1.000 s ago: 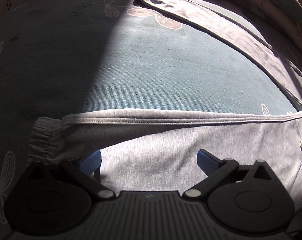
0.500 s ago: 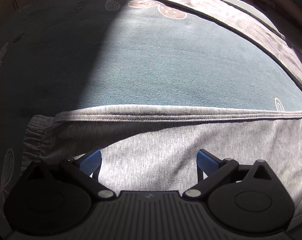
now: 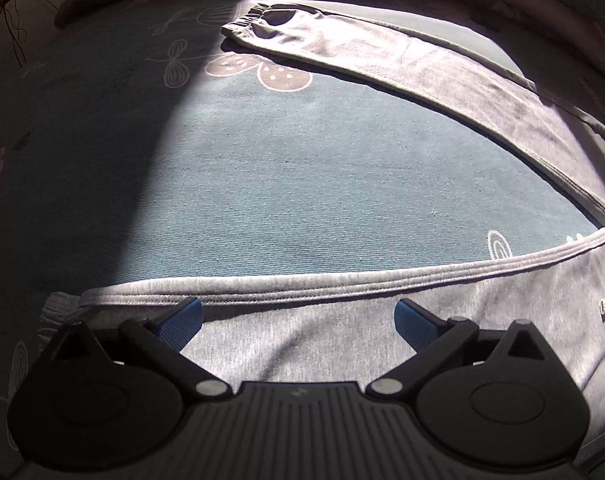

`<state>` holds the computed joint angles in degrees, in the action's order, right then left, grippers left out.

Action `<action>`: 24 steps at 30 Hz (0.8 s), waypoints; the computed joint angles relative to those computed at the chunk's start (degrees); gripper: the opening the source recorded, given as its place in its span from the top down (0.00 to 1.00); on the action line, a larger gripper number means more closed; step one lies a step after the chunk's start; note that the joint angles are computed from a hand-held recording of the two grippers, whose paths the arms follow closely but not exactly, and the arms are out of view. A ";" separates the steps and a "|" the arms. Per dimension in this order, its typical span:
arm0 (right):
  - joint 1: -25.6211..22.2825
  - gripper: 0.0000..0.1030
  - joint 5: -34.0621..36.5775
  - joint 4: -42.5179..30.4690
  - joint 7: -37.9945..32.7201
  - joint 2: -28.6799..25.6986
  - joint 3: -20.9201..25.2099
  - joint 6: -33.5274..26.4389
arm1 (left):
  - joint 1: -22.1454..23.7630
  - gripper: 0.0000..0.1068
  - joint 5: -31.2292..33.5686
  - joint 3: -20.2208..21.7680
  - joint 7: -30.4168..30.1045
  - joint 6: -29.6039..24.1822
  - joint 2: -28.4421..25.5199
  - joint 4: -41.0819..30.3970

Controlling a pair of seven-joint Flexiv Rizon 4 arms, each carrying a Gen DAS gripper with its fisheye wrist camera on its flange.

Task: Fold clothes
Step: 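Press both open grippers on the sweatpants near the cream drawstring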

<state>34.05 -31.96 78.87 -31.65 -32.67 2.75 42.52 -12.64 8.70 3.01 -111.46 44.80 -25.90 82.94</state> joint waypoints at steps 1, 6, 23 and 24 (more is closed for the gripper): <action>-0.29 0.00 -0.32 -1.00 -0.72 -0.42 -0.49 -0.91 | -0.10 0.05 -0.10 -0.41 0.58 -0.14 -0.45 -0.78; -0.12 0.00 -7.38 -4.57 -5.30 -3.12 -4.95 -11.02 | -0.92 0.05 -0.17 -1.33 4.08 -0.28 -1.28 -2.68; -6.67 0.01 14.63 -3.11 -35.02 -1.22 5.34 -2.84 | -3.27 0.05 -1.55 -1.75 5.70 -3.06 -4.83 -8.49; -6.38 0.01 14.93 -3.00 -33.83 -1.14 4.89 -2.62 | -3.33 0.05 -1.65 -1.80 5.93 -2.99 -4.87 -8.51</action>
